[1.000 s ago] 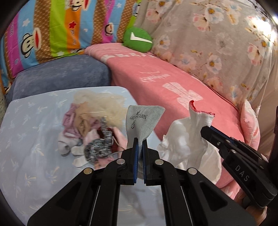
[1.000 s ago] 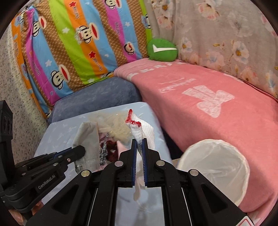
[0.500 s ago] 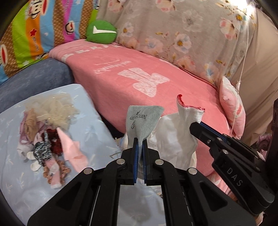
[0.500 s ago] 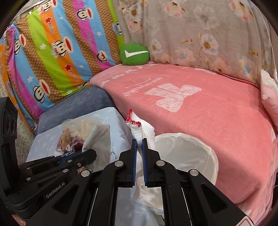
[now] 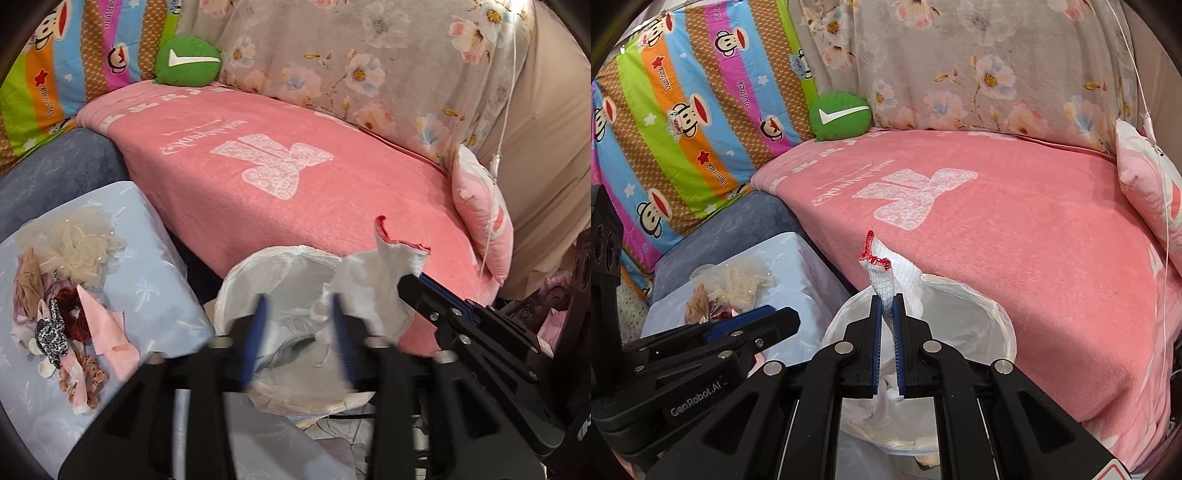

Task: Organize soft objects
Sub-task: 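Open both tools over the white bin to drop mask and cloth, then move the left tool back to the pile and grasp the leopard-print scrunchie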

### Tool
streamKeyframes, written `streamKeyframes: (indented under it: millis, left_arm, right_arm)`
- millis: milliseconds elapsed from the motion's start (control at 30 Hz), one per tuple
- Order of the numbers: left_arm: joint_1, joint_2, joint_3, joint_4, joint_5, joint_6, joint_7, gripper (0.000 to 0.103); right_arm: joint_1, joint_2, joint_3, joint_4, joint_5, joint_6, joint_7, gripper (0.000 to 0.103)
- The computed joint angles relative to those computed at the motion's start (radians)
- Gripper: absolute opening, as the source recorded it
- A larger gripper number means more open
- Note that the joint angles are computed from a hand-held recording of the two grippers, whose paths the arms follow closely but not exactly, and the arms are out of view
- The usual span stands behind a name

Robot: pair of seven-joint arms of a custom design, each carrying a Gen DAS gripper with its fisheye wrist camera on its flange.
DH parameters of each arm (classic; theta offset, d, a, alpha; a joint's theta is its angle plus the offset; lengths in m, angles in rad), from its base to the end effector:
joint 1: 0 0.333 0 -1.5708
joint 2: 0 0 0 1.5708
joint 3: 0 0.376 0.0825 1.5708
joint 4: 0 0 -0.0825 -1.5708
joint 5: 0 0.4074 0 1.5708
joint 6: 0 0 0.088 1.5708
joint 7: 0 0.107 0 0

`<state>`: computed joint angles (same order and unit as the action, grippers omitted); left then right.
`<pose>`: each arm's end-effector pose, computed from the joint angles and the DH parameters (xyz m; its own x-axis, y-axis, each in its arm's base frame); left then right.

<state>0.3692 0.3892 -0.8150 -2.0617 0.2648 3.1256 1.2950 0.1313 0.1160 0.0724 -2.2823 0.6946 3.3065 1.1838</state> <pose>0.6161 -0.2585 0.4372 -0.3700 -0.8856 0.2808 -0.7280 0.0886 -0.6799 0.5842 0.0513 0.4396 -0.0708 -0.9829 -0.1700 -0.6401 0.1754 -0.7480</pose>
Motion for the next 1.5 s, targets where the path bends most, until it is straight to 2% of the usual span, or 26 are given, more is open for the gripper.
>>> streamKeyframes:
  millis: [33,67,133,233,300,400,567,667,867,967,1033,1233,1300,1500]
  left_arm:
    - [-0.030,-0.016,0.037,-0.008,0.002,0.020,-0.021,0.065]
    - [-0.053,-0.026,0.067,-0.012,0.008,0.037,-0.042,0.066]
    - [-0.035,-0.022,0.053,-0.012,0.021,0.034,-0.053,0.066]
    - [-0.062,-0.028,0.091,-0.008,0.035,0.029,-0.082,0.066]
    - [-0.073,-0.032,0.109,-0.008,0.041,0.027,-0.093,0.066]
    - [-0.101,-0.044,0.148,-0.016,0.049,0.035,-0.114,0.066]
    - [-0.135,-0.059,0.201,-0.025,0.063,0.038,-0.143,0.066]
    - [-0.154,-0.071,0.234,-0.038,0.073,0.047,-0.162,0.066]
    - [-0.174,-0.087,0.285,-0.059,0.084,0.050,-0.203,0.066]
    - [-0.229,-0.105,0.363,-0.074,0.105,0.058,-0.242,0.066]
    - [-0.288,-0.118,0.443,-0.086,0.128,0.064,-0.284,0.066]
    - [-0.343,-0.142,0.556,-0.123,0.175,0.072,-0.369,0.069]
    - [-0.376,-0.151,0.609,-0.132,0.201,0.074,-0.404,0.069]
    - [-0.433,-0.167,0.720,-0.153,0.277,0.079,-0.494,0.069]
  right_arm:
    - [0.026,0.002,-0.026,0.001,0.001,0.000,0.001,0.007]
    - [0.028,0.003,-0.028,0.001,0.001,0.000,0.001,0.008]
    - [0.068,0.006,-0.068,0.003,0.006,0.007,0.002,0.008]
    - [0.103,0.012,-0.102,0.009,0.013,0.006,0.000,0.011]
    - [0.065,0.012,-0.062,0.009,0.010,0.007,0.003,0.015]
    - [0.053,0.014,-0.048,0.010,0.006,0.008,0.003,0.020]
    - [0.106,0.015,-0.092,0.012,0.007,0.002,-0.003,0.030]
    - [0.081,0.018,-0.058,0.012,0.003,-0.002,-0.005,0.032]
    - [0.097,0.026,-0.048,0.015,-0.008,-0.016,-0.008,0.033]
    - [0.096,0.029,-0.032,0.015,-0.013,-0.022,-0.012,0.034]
    - [0.117,0.032,-0.044,0.017,-0.020,-0.028,-0.010,0.036]
    - [0.144,0.045,-0.040,0.028,-0.037,-0.047,-0.009,0.038]
    - [0.166,0.048,-0.054,0.031,-0.048,-0.052,-0.003,0.038]
    - [0.210,0.066,-0.072,0.048,-0.077,-0.073,0.020,0.039]
